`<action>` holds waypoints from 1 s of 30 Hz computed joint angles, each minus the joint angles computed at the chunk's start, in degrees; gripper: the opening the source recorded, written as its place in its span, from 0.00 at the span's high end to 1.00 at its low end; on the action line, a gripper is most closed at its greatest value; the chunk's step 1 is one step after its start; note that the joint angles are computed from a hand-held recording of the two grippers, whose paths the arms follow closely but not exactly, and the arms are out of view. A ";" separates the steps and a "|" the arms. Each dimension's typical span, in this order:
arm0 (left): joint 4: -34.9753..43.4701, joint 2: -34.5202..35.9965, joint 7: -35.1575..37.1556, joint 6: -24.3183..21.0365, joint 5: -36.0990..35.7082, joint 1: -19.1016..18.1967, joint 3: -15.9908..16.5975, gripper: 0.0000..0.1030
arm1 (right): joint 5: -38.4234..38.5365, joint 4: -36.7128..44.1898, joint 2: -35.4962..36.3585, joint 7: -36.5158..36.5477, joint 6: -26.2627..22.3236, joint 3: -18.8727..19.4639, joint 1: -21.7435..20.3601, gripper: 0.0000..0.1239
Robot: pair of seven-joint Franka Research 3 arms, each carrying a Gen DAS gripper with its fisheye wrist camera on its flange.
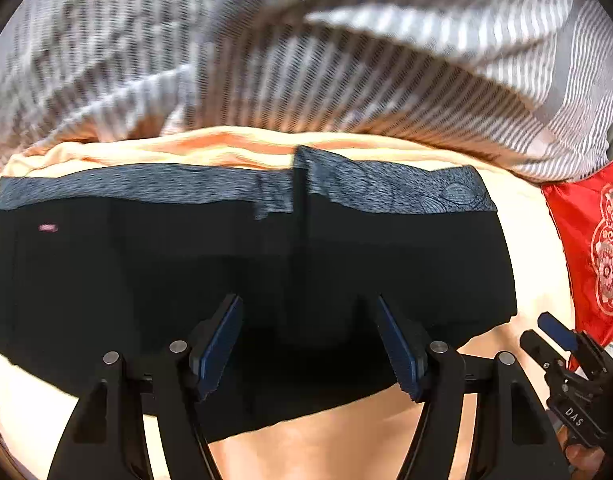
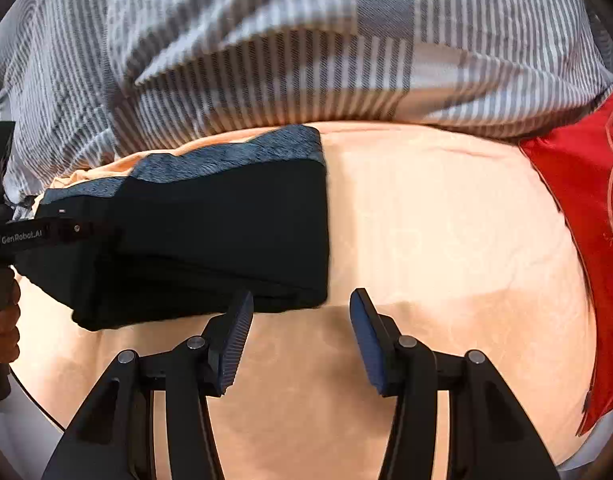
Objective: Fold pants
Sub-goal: 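Open both grippers and release the folded black trousers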
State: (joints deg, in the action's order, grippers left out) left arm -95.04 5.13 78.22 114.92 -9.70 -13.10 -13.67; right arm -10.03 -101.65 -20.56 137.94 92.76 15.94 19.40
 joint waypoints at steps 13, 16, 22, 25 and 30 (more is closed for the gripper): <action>2.67 4.44 -2.08 -0.80 3.26 -1.73 -1.14 0.47 | 0.00 -3.30 1.73 -5.48 6.41 -0.74 0.19 0.56; 2.70 3.97 -2.43 -2.55 4.38 -1.71 -1.00 0.71 | -0.68 -0.89 4.45 -6.61 3.82 -0.77 0.70 0.62; -2.40 -0.84 -0.60 -0.48 -1.21 -0.53 -0.81 0.79 | 3.72 -2.02 1.73 -5.01 4.00 -3.21 0.54 0.89; -6.49 -3.65 -0.47 -0.56 0.14 -1.20 -0.76 0.79 | 3.11 -2.06 1.22 -6.94 2.61 -2.14 0.83 0.91; -10.02 -5.42 -1.12 2.02 -0.89 -1.43 0.06 0.79 | 3.94 -4.90 -0.77 -6.35 3.21 -1.61 0.83 0.88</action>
State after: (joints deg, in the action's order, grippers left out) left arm -105.06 -0.29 77.09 116.94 -10.59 -14.53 -13.61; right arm -6.09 -106.55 -21.33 131.60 95.97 14.33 20.22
